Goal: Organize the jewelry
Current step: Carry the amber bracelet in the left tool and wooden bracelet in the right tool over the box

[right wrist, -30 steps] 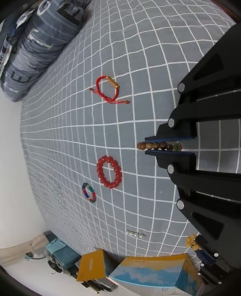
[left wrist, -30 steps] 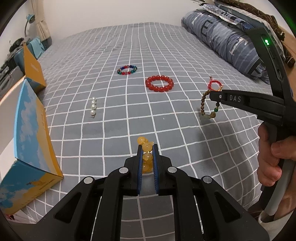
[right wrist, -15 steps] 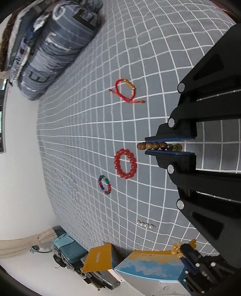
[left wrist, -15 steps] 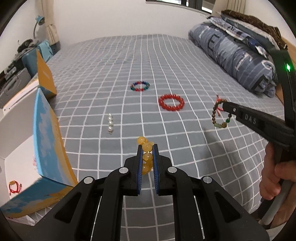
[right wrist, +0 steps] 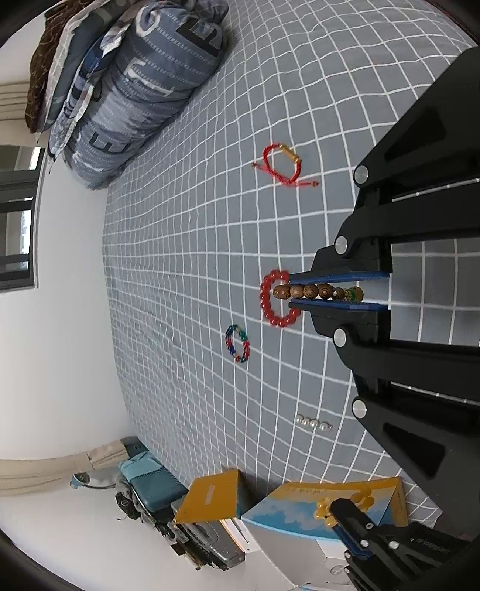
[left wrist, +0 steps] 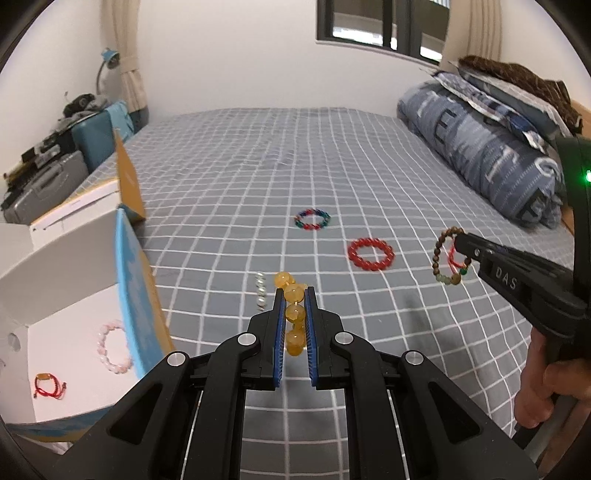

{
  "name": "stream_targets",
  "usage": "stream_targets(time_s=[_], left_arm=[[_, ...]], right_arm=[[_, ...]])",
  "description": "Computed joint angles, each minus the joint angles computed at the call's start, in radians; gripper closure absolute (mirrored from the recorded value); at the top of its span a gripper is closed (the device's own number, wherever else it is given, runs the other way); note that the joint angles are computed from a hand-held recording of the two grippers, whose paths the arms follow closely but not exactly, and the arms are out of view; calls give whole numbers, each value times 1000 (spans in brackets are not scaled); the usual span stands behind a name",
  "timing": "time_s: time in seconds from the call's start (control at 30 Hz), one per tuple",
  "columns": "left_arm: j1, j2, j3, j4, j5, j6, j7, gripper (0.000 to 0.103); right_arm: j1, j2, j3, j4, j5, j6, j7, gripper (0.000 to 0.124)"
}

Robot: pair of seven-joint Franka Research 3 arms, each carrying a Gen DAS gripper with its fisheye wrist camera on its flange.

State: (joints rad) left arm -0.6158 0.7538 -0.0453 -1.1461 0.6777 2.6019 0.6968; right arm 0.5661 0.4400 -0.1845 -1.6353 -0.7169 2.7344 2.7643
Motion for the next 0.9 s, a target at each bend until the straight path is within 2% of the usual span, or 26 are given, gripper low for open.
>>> stream_targets(time_s=[0.23,0.9], left_arm=[[7,-69,31,-82,53,19,-84,94],[119,-313,15,-398,245,59,-330,94]], right_arm=[[3,54,22,93,57,-24,-60,116],[76,282,25,460,255,-96,-310,116]])
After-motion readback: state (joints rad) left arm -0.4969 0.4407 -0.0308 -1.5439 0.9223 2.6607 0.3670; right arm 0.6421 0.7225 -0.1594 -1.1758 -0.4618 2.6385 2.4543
